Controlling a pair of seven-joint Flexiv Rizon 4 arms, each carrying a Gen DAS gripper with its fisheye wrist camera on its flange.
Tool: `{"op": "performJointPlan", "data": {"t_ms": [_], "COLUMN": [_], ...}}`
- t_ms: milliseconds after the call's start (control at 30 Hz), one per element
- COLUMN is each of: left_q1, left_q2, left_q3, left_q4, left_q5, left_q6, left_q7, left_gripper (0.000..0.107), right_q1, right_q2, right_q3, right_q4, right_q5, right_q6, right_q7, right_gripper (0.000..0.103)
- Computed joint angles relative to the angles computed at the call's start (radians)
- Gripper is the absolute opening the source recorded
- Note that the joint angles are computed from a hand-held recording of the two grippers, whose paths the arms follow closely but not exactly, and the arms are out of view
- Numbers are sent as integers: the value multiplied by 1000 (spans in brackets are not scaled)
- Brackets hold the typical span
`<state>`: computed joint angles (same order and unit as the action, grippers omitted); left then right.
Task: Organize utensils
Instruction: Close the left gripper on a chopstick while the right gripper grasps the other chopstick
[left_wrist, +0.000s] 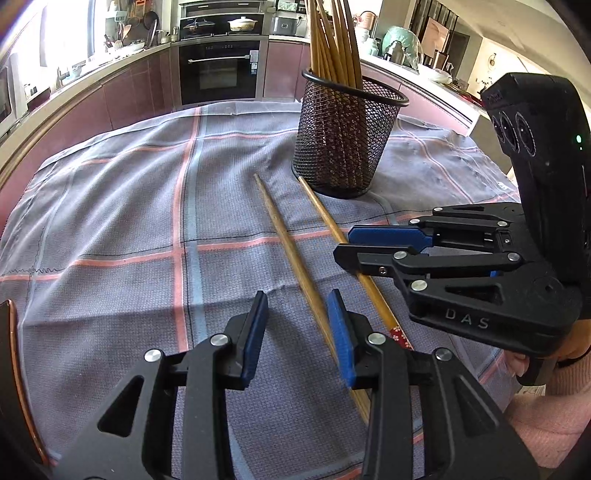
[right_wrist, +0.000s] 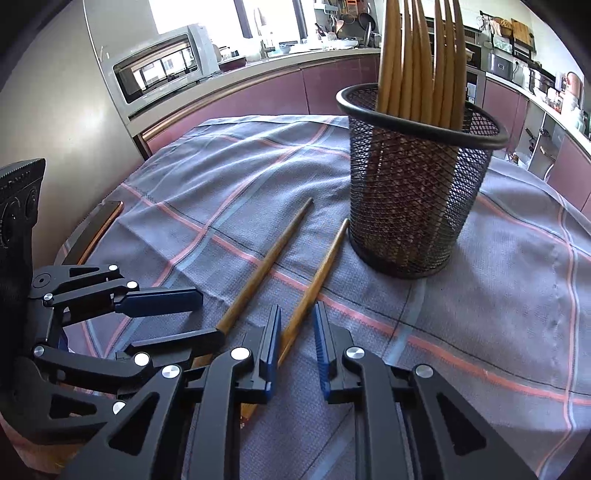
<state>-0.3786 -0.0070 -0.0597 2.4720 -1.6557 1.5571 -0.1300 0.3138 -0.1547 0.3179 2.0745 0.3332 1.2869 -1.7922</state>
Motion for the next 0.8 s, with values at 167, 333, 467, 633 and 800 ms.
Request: {"op": "performJointPlan", "data": {"t_ms": [167,333,467,633,800], "left_q1": [1,6,39,58,69], "left_q2": [-12,-33,-57,-78,-88], "left_q3": [-1,2,7,-7,-10], "left_q4": [-18,-39,-44,-55,-61], "left_q5": [-2,34,162,188,224], "left_q6": [9,14,0,2,0], "left_q7": [2,-22,-123,-154,-194], "left_gripper": [35,35,32,31,20], "right_q1": [6,24,21,0,-29], "right_q2": [-7,-20,-33,-47,-52], "right_q3": [-11,-29,-27,-8,15], "right_q4": [1,16,16,6,-11], "right_q5": [-27,-111,-154,-159,-117], "right_q6": [8,43,59,66,53], "right_q7": [26,87,119,122,92], "right_gripper": [16,19,19,16,8]}}
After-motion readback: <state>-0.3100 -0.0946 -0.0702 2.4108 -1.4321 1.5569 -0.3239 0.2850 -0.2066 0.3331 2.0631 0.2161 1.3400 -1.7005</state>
